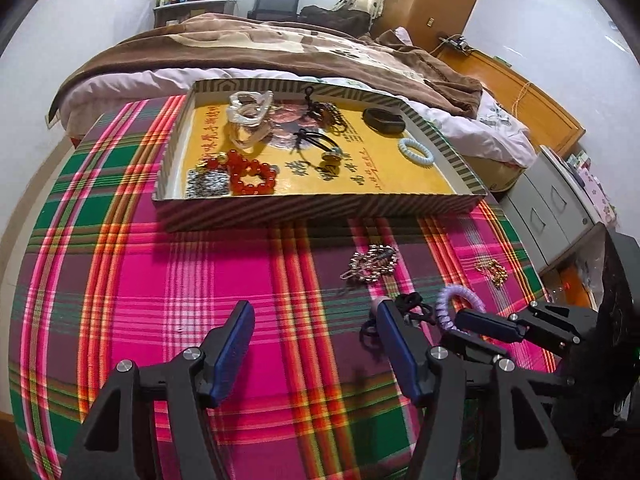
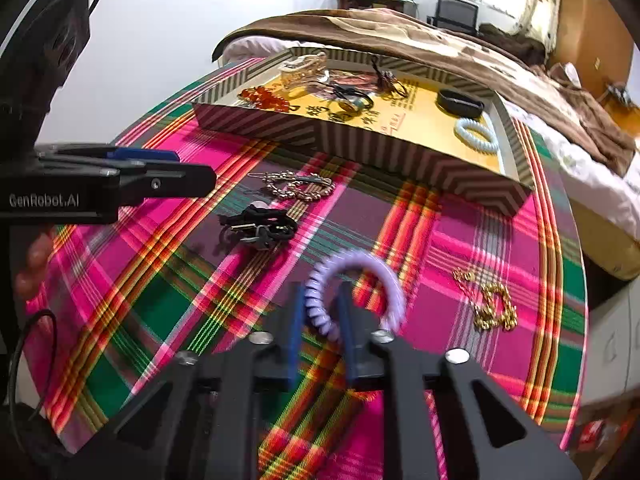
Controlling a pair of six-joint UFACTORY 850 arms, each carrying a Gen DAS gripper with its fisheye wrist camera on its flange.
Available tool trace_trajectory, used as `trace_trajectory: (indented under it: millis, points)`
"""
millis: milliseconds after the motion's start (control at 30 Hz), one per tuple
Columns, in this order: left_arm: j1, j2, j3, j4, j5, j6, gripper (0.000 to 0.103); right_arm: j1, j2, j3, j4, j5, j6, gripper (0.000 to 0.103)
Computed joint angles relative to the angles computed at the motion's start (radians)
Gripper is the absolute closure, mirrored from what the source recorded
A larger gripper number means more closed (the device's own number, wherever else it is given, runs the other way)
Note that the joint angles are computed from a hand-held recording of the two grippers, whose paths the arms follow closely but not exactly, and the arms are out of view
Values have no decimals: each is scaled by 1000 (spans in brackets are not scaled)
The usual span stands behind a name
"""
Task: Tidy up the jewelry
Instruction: 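Grasp the black hair clip with the left gripper while the right gripper lifts the lavender coil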
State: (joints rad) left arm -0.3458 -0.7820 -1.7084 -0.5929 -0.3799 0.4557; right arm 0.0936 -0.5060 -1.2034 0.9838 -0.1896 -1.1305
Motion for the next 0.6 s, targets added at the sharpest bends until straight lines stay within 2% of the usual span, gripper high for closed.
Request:
trace_trajectory:
  millis: [100, 267, 367, 600]
  points:
    - [-6, -6, -7, -22, -8, 26, 35, -5, 13, 21, 62, 6, -64, 94]
    - [-17, -20, -22, -71, -37, 97, 31, -27, 60, 81, 391, -7, -367, 94]
    - [-29, -30, -37, -54, -50, 98, 31, -40, 84, 106, 552, -20, -511, 94]
    - [-60, -61, -79, 33, -59, 55, 31, -65, 138, 160, 769, -38, -697, 94]
